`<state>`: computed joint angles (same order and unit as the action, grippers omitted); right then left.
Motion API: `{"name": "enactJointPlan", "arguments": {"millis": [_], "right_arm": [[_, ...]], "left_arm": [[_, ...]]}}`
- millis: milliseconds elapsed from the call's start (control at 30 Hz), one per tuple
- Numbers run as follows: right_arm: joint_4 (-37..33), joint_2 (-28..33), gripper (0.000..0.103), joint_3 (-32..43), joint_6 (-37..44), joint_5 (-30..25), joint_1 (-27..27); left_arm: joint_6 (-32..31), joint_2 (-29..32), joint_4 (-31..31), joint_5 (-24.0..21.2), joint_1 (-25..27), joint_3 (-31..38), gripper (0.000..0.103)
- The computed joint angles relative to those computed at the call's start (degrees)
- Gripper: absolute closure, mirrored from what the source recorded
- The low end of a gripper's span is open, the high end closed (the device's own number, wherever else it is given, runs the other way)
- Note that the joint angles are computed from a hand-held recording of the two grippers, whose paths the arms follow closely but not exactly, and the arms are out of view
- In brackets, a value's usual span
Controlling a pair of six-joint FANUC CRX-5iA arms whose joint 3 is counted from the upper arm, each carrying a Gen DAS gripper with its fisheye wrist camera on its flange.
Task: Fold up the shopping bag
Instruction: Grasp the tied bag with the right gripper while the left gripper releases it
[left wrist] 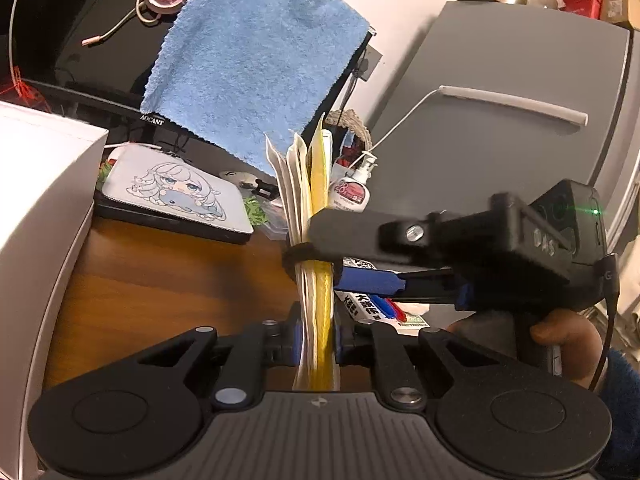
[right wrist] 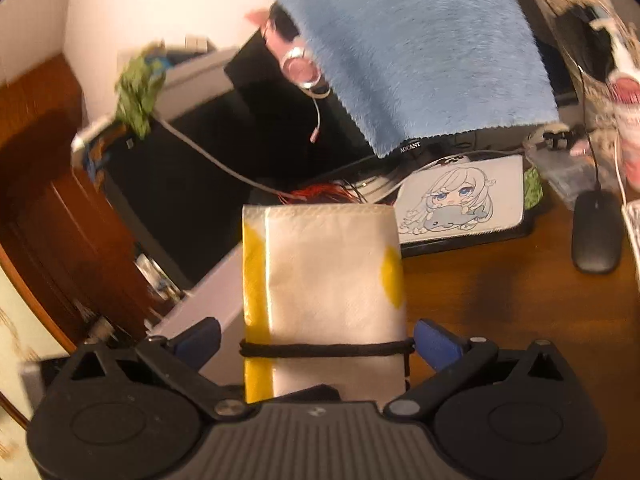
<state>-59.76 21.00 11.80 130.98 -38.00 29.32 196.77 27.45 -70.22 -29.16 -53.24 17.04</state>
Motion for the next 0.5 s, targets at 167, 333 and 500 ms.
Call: {"name": "enactJointPlan", "arguments": {"millis": [167,333,500], "right_arm": [[6.3,1.6,0.0,2.0,-6.2,-1.5,1.5],[0.4,2.8,0.009,2.7,-1.0,-3.5,-0.3],[-1.9,2.9,0.011,2.6,1.6,-3.4,-0.7]], "left_arm": [[-0.2,-0.8,-0.1,1.4,0.3,-1.0,0.089],[-0.3,-1.2,0.2,2.6,0.7,-1.6,0.089],[0.1,-2.0,0.7,2.8,1.0,-2.6,0.084]]}}
